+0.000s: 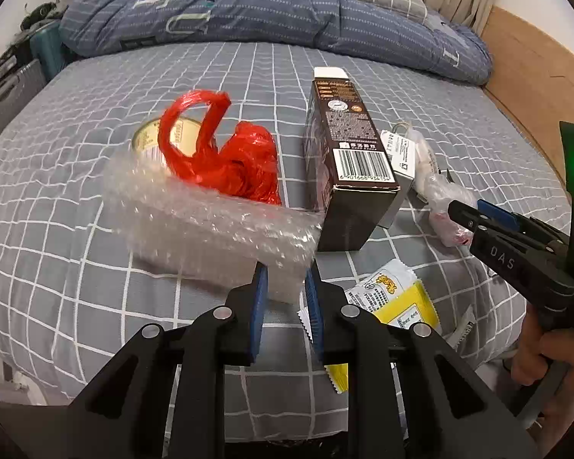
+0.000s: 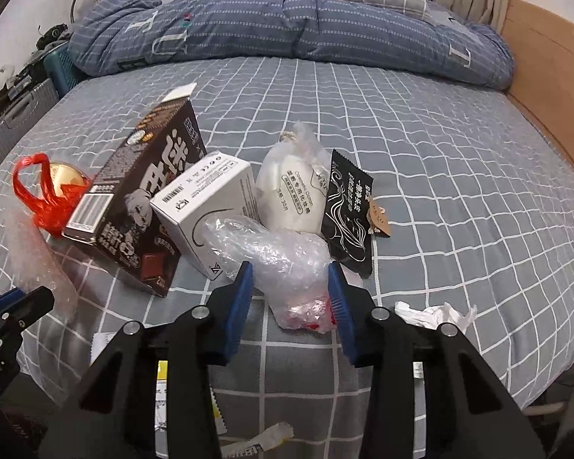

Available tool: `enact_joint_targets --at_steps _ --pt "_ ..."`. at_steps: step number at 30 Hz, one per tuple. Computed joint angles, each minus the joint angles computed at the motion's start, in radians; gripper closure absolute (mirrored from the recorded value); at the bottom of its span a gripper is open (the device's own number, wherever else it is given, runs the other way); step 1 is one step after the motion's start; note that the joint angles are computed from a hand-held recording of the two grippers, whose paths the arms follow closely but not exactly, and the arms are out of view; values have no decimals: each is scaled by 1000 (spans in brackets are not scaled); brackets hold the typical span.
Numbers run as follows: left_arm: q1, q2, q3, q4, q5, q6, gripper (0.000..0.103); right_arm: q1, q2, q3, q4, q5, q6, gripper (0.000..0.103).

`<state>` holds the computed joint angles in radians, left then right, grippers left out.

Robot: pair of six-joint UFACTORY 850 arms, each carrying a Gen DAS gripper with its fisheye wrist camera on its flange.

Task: Collect trash
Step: 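Close the left tool on the bubble wrap while the right tool grips the clear bag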

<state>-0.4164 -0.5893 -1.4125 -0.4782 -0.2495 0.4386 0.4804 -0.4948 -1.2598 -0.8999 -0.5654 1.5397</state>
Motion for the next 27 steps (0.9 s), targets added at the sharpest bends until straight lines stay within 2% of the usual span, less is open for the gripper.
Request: enact_joint_targets --at_steps 5,8,9,10,11,12,13,18,21,27 --pt "0 3 7 -20 -2 22 84 9 13 8 -7 -4 12 64" --pt "-4 -13 0 26 -4 -15 83 14 17 13 -4 -2 10 64" --pt "-6 -20 -4 80 1 -73 76 15 16 13 -1 -2 6 64" --pt "-8 -30 -13 148 0 -144 58 15 16 13 -1 -1 5 64" --pt "-11 -36 -19 221 2 -221 49 14 16 14 0 1 3 64" --pt "-14 -42 -23 300 9 -303 33 14 16 14 1 3 2 64" --pt "-16 -47 -26 367 14 -370 27 12 16 14 3 7 0 64" --pt "-9 -88 -70 442 15 -488 18 9 10 9 10 20 -11 64" --pt "-4 -136 -127 479 -16 -550 18 8 7 8 15 26 -17 64" --pt "-5 -200 -199 597 -24 -676 21 10 4 8 21 31 -24 64"
